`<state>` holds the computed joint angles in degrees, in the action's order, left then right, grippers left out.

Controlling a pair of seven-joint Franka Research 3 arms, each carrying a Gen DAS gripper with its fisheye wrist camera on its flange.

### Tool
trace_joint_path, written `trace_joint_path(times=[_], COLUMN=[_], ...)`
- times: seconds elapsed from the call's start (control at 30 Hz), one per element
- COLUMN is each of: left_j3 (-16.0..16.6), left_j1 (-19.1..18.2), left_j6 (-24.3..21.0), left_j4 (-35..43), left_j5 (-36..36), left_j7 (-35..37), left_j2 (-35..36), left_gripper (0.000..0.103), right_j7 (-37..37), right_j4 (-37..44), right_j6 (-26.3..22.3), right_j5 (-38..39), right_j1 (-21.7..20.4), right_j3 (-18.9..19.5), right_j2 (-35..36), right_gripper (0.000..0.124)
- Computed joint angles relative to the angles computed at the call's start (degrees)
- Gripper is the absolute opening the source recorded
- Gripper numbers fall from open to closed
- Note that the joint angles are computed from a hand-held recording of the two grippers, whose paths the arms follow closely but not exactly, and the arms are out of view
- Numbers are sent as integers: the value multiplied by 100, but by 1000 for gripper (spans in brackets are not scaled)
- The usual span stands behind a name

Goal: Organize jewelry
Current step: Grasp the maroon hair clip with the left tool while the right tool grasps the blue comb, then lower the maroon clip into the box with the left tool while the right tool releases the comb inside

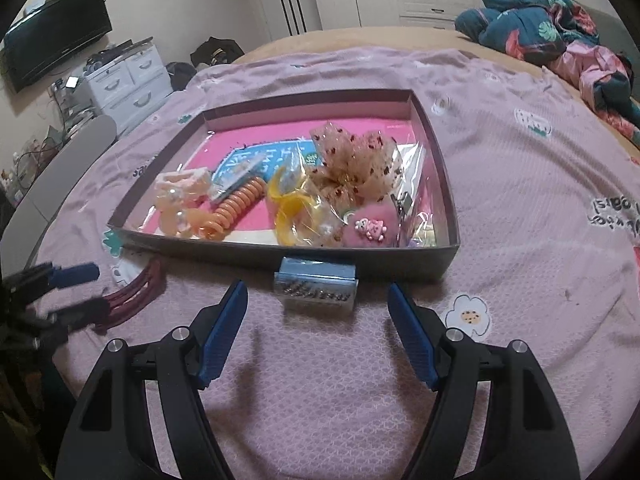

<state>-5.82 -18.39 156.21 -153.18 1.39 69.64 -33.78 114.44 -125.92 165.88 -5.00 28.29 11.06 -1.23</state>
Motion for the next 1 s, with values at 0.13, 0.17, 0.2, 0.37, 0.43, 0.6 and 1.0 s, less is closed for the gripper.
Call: trace_joint_path(times=[0.13,0.17,0.2,0.37,0.43,0.6,1.0], left_j3=[50,60,65,-41,-22,67,115], left_j1=[-53,-73,-86,0,-26,-191,-297], left_j6=[-22,-33,-31,117,181,186,191], left_j4=[-100,-117,-126,-177,-189,-194,-362], left_j5=[-57,-80,-97,-43,-65,-148,-318], left_j7=[42,58,76,-17,-54,48,2], left_j2=[36,57,72,153,169,133,-628], left_gripper=[64,63,61,41,25,22,22], right_j7=[86,53,68,-194,-219,-515,-1706], right_j4=[123,154,178,346,376,292,-194], right_j6=[-69,-78,-92,-215,-257,-163,192], right_j5=[-11,39,30,175,66,260,1539], right_j1=[12,21,31,106,155,211,374], right_j3=[-26,-37,-50,-64,-84,-59,140], right_j2=[146,180,204,357,388,303,-438], right_gripper=[71,71,71,51,43,43,43])
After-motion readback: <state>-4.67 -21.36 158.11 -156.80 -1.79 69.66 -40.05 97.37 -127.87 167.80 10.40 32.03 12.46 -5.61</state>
